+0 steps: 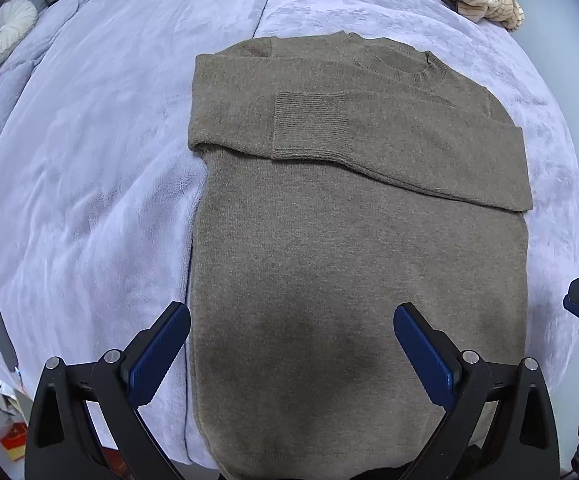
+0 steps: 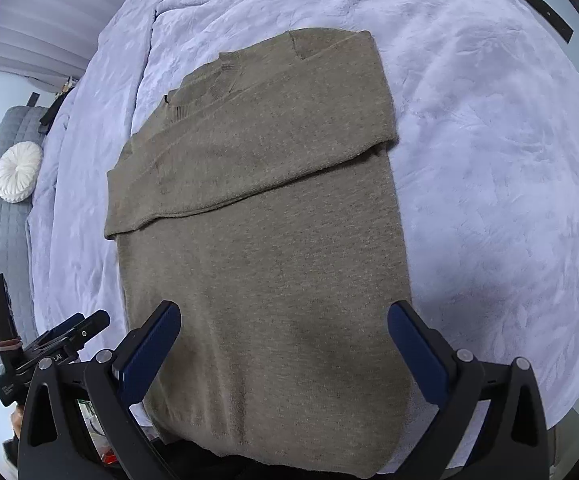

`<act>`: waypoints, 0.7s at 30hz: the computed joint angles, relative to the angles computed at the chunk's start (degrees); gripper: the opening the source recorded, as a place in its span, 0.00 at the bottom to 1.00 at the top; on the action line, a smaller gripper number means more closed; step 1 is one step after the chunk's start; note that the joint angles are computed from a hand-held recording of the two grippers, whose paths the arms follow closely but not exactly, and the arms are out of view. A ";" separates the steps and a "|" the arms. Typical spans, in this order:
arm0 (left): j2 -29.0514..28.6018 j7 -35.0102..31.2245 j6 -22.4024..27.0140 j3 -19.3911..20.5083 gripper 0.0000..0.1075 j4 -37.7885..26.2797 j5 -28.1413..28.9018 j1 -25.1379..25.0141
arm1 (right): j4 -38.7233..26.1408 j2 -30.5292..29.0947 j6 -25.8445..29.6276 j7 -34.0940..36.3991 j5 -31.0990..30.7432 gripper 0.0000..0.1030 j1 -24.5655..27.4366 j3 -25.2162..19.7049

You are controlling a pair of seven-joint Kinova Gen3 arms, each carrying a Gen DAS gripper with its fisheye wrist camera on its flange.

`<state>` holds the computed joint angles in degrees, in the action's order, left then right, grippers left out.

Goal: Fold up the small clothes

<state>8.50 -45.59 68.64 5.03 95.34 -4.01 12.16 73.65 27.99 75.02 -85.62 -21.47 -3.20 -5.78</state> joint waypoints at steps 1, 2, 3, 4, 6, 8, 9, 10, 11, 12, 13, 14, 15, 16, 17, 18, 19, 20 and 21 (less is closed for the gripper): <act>0.00 1.36 0.35 0.12 0.95 -0.21 -0.36 0.50 | -0.65 0.47 0.73 0.47 -0.29 1.00 0.46 -0.09; 0.01 2.64 0.65 0.26 0.95 -0.37 -0.68 0.97 | -1.23 0.97 1.49 1.00 -0.70 1.00 0.96 -0.22; 0.00 3.83 0.90 0.36 0.95 -0.43 -0.98 1.39 | -1.63 1.37 2.10 1.47 -1.05 1.00 1.36 -0.32; -0.03 5.29 1.17 0.50 0.95 -0.43 -1.35 1.91 | -2.04 1.82 2.74 1.97 -1.38 1.00 1.74 -0.43; -0.21 8.21 1.50 0.74 0.95 -0.11 -1.89 2.84 | -3.07 2.98 4.36 3.19 -1.85 1.00 2.44 -0.62; -0.52 11.28 1.84 1.03 0.95 0.36 -2.44 3.75 | -3.38 3.73 5.48 4.04 -2.17 1.00 2.80 -0.73; -0.82 12.58 1.91 1.16 0.95 0.72 -2.76 4.12 | -3.67 4.20 6.17 4.47 -2.28 1.00 2.96 -0.78; -1.25 13.88 1.98 1.29 0.95 1.21 -3.07 4.46 | -4.29 4.94 7.22 5.05 -2.28 1.00 3.14 -0.84; -1.70 14.65 1.97 1.37 0.95 1.81 -3.12 4.54 | -4.60 5.34 7.81 5.46 -2.21 1.00 3.17 -0.84; -2.23 15.22 1.99 1.44 0.95 2.40 -3.02 4.51 | -4.92 5.75 8.45 5.82 -1.97 1.00 3.11 -0.79; -3.04 15.72 1.87 1.49 0.95 3.29 -2.85 4.42 | -4.93 5.94 8.79 5.95 -1.80 1.00 3.01 -0.70; -3.74 15.83 1.67 1.54 0.95 4.18 -2.78 4.20 | -4.91 6.07 9.07 5.92 -1.89 1.00 3.01 -0.66; -4.33 15.99 1.62 1.63 0.95 5.01 -2.78 4.01 | -4.89 6.24 9.33 5.86 -2.16 1.00 3.06 -0.68; -4.85 16.00 1.56 1.68 0.95 5.90 -2.70 3.74 | -4.79 6.48 9.67 5.85 -2.55 1.00 3.23 -0.74; -5.45 15.62 1.34 1.63 0.95 7.02 -2.25 3.29 | -4.59 6.56 9.78 5.69 -2.68 1.00 3.17 -0.70; -5.88 15.15 0.97 1.63 0.95 7.92 -1.76 2.87 | -4.33 6.62 9.79 5.59 -2.81 1.00 3.20 -0.66; -6.43 14.20 0.31 1.53 0.95 9.12 -1.04 2.34 | -3.66 6.46 9.46 5.30 -2.95 1.00 3.10 -0.60; -6.85 13.22 -0.42 1.47 0.95 10.28 -0.44 1.85 | -2.84 6.25 9.08 4.95 -3.11 1.00 3.01 -0.54; -7.13 12.30 -0.97 1.47 0.95 11.21 0.09 1.44 | -2.16 6.07 8.79 4.71 -3.27 1.00 2.99 -0.51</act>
<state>1.36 -33.28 67.67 6.50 106.56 -3.92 13.61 71.49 34.06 83.82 -80.91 -24.74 -0.20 -6.29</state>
